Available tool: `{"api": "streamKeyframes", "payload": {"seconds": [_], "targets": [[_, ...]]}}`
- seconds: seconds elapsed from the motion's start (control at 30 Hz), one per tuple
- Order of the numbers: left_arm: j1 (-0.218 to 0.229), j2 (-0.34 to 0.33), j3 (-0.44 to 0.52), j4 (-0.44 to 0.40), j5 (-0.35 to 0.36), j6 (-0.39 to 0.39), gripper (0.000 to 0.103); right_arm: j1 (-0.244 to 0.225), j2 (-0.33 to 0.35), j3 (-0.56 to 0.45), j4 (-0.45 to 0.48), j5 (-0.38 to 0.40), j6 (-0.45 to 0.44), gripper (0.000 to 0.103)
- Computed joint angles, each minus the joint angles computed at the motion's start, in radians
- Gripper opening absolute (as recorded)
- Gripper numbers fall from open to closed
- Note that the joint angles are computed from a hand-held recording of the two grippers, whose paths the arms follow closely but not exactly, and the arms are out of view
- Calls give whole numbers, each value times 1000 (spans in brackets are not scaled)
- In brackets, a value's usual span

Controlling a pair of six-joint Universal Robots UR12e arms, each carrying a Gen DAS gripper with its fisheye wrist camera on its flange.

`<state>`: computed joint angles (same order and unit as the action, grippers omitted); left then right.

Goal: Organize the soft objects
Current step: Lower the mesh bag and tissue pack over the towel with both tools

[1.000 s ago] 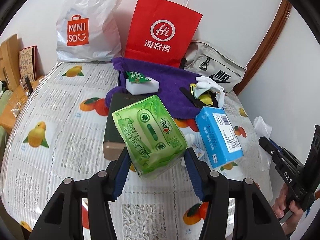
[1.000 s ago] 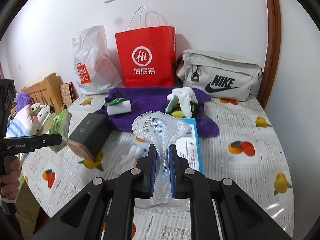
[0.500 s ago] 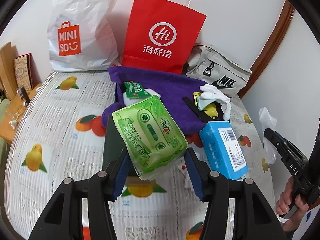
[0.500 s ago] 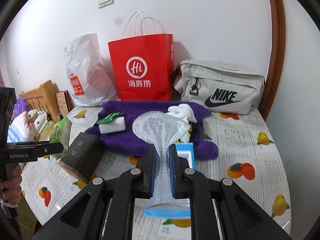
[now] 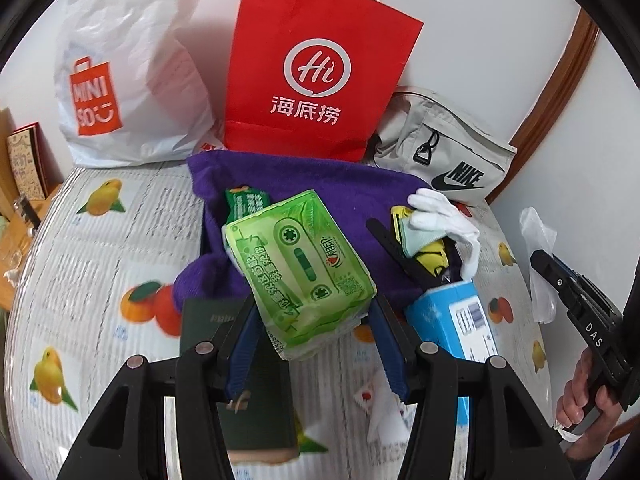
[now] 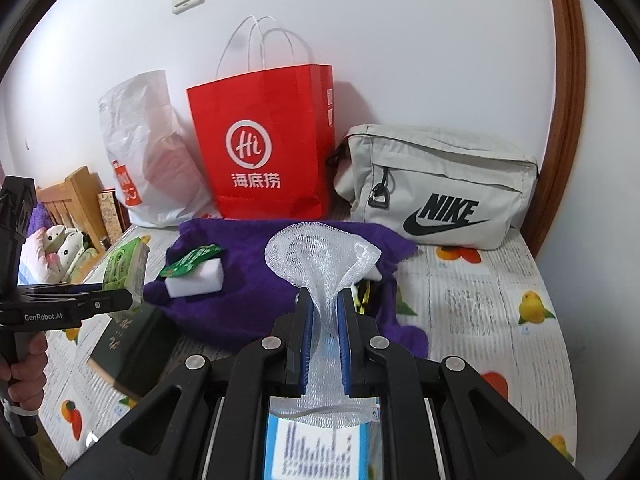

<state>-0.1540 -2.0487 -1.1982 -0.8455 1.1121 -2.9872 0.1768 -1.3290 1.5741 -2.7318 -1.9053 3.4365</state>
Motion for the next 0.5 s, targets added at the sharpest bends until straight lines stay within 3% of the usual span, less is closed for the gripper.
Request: {"api": "streamKeyframes", "payload": {"seconds": [0.17,0.5], "targets": [[-16,-50,73,-45,18,2,53,-32,30,-30,0,66,2,12],[-38,-139,206,-132,47,19,53,-61,93,-94,54,108,-21,12]]}}
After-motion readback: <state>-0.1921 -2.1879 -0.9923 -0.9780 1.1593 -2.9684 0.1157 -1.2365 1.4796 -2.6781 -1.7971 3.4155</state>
